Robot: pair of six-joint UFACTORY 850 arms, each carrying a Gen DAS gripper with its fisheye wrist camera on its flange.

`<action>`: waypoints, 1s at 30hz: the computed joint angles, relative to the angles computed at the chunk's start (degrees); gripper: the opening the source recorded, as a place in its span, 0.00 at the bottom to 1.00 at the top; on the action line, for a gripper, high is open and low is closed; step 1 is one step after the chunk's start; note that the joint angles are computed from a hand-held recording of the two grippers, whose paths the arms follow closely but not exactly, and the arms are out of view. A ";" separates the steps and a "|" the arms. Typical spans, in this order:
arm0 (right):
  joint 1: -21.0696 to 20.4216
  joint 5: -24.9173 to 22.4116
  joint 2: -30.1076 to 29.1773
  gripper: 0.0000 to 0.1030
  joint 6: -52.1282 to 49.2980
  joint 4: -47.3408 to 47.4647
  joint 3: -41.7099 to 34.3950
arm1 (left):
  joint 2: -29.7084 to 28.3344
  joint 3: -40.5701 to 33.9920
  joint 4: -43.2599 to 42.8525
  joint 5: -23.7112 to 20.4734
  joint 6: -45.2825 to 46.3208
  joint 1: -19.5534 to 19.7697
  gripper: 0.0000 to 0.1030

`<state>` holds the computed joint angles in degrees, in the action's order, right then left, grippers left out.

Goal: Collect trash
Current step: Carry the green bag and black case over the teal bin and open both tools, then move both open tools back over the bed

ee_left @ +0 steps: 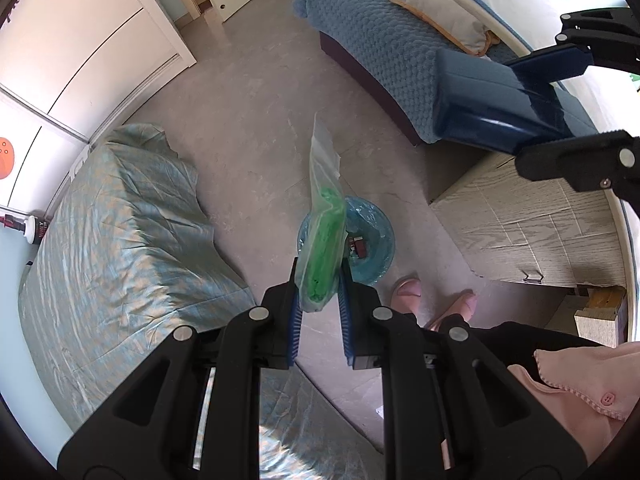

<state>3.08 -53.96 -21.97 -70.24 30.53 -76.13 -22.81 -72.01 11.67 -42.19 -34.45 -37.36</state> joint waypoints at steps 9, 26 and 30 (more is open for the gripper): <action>0.20 -1.16 -0.94 0.53 0.71 -0.35 -0.81 | -0.42 0.21 -0.97 0.77 0.83 0.79 0.14; -3.58 -1.62 -2.39 0.86 6.75 3.21 -3.01 | -3.18 -1.98 -0.54 0.04 0.59 1.19 0.86; -4.83 -2.27 -1.87 0.87 8.86 2.52 -2.85 | -3.26 -2.42 -1.43 0.21 0.94 1.20 0.92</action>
